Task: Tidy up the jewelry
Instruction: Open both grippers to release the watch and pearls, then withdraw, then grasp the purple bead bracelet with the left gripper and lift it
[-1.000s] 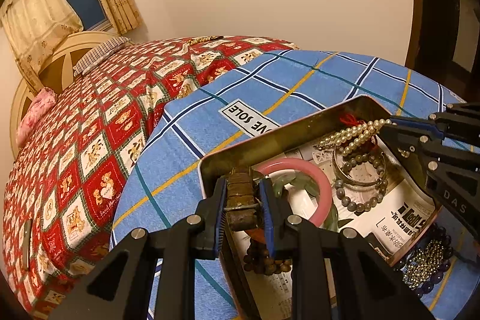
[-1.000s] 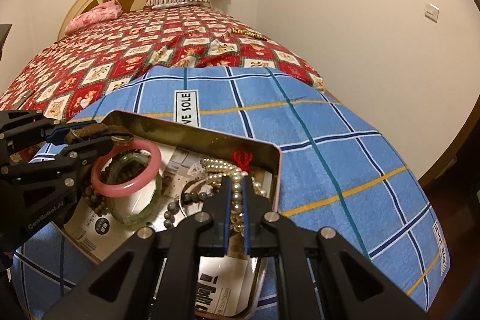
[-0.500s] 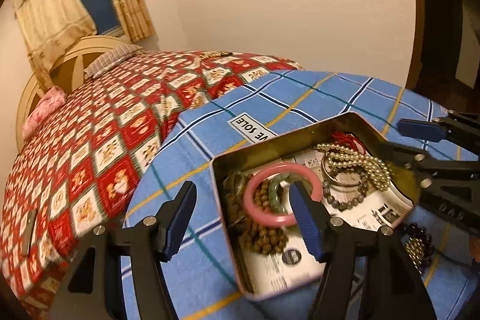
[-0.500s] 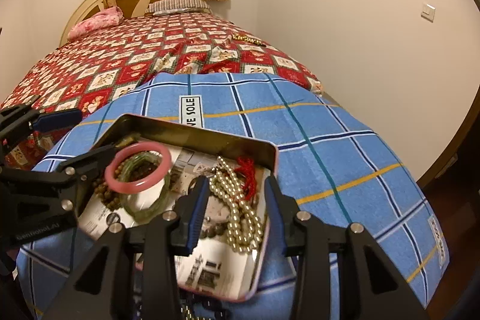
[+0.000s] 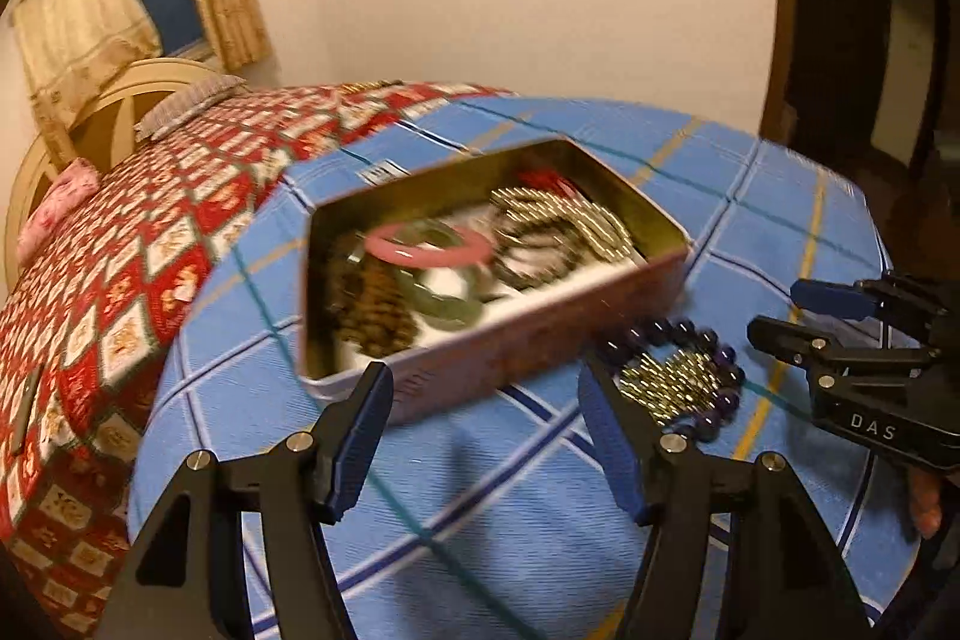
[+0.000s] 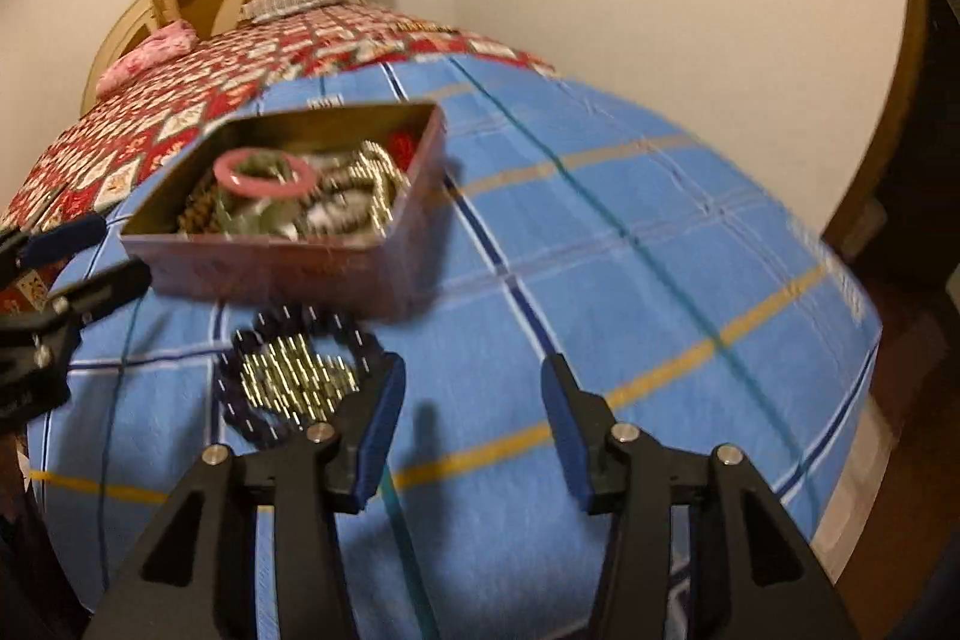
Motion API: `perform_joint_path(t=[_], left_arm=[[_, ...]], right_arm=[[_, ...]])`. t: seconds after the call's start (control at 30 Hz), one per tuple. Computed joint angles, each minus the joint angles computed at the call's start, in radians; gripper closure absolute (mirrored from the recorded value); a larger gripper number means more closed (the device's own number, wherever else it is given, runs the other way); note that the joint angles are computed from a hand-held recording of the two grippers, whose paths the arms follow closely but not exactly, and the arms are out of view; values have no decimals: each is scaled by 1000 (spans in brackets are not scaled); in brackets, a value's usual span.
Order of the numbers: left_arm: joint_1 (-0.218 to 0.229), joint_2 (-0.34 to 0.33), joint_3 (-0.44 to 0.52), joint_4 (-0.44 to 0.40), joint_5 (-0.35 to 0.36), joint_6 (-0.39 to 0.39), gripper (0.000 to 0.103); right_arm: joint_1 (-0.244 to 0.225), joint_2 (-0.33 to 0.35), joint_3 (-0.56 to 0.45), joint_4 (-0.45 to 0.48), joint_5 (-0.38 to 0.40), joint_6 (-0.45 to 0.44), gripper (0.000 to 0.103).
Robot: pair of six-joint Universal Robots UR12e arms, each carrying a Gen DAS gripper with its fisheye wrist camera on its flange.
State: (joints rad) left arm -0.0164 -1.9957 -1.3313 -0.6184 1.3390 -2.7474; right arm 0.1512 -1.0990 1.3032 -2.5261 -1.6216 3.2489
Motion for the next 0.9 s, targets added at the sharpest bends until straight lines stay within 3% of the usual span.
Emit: perform_joint_path(t=[0.4,0.47,0.53,0.57,0.77,0.9], left_arm=[[-28,-37,45,-87,11,41,43],[-32,-44,59,-128,27,59,53],[-25,-47,72,-160,-5,51,86],[-24,-48,73,-167,-5,54,90],[12,-22,44,-153,-102,24,90],[40,8,21,-92,-172,-6,90]], right_arm=[[1,-5,15,-32,-9,31,43],[1,-5,17,-34,-15,37,42],[4,-5,18,-36,-28,35,41],[6,-4,17,-37,-34,31,41],[7,-3,18,-37,-35,24,41],[6,-3,18,-35,-30,29,41]])
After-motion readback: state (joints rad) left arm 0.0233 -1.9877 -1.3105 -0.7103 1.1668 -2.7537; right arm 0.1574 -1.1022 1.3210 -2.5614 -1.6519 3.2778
